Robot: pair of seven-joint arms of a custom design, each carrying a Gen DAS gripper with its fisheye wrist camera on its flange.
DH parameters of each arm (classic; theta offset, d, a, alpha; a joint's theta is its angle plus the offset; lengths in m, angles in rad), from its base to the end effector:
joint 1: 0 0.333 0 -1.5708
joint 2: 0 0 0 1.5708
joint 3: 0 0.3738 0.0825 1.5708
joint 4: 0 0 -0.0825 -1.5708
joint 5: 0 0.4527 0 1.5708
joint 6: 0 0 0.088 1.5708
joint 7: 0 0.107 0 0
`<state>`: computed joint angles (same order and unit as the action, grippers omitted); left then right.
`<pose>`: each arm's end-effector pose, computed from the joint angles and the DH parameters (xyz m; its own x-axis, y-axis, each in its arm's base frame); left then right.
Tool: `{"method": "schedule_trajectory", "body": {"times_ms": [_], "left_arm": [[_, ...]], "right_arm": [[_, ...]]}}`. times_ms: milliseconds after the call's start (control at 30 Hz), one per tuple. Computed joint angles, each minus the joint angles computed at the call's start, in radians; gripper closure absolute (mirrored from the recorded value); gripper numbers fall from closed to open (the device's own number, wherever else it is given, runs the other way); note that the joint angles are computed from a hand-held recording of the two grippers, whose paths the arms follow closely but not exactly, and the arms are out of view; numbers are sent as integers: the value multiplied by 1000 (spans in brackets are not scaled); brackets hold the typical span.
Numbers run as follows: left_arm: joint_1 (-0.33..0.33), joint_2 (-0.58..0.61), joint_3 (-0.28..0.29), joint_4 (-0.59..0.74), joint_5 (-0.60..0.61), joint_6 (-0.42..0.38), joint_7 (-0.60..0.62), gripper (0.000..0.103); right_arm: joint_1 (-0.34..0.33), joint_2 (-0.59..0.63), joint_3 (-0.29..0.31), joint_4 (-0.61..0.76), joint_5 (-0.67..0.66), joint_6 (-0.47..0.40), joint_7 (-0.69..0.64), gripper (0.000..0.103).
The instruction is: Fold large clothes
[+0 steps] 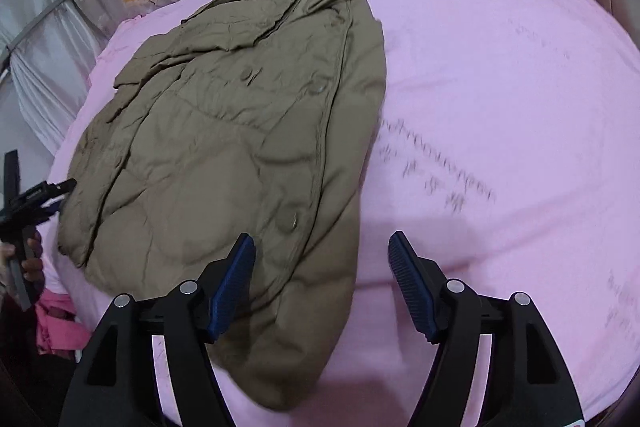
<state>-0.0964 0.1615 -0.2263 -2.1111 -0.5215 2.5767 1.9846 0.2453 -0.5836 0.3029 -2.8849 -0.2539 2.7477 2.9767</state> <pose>0.6249 -0.1961 0.3843 -0.3576 -0.8855 0.2967 -0.9032 0.2472 -0.3509 0.3256 0.1986 0.3799 -0.5347 -0.7948 -0.2869 -0.6913 0.6067 -0.3925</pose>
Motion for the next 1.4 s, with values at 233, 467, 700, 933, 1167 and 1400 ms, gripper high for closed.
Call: {"method": "schedule_trajectory", "body": {"times_ms": [233,467,700,933,1167,1400], "left_arm": [[-7,-74,-8,-84,-176,-49,128,42],[-26,-150,14,-108,-308,-70,245,93],[-49,-317,88,-137,-500,-140,413,95],[-111,-373,121,-64,-638,-59,583,94],[-132,-84,35,216,-394,153,393,93],[-297,289,156,535,239,209,-169,92]], "right_arm": [[-42,2,138,-42,2,212,176,31],[-150,-40,248,-37,-56,285,239,88],[-190,-363,332,-12,-126,148,234,92],[-352,-478,328,72,-236,199,150,92],[-750,-303,401,161,-197,519,99,92],[-1151,-23,659,285,-70,630,56,92]]}}
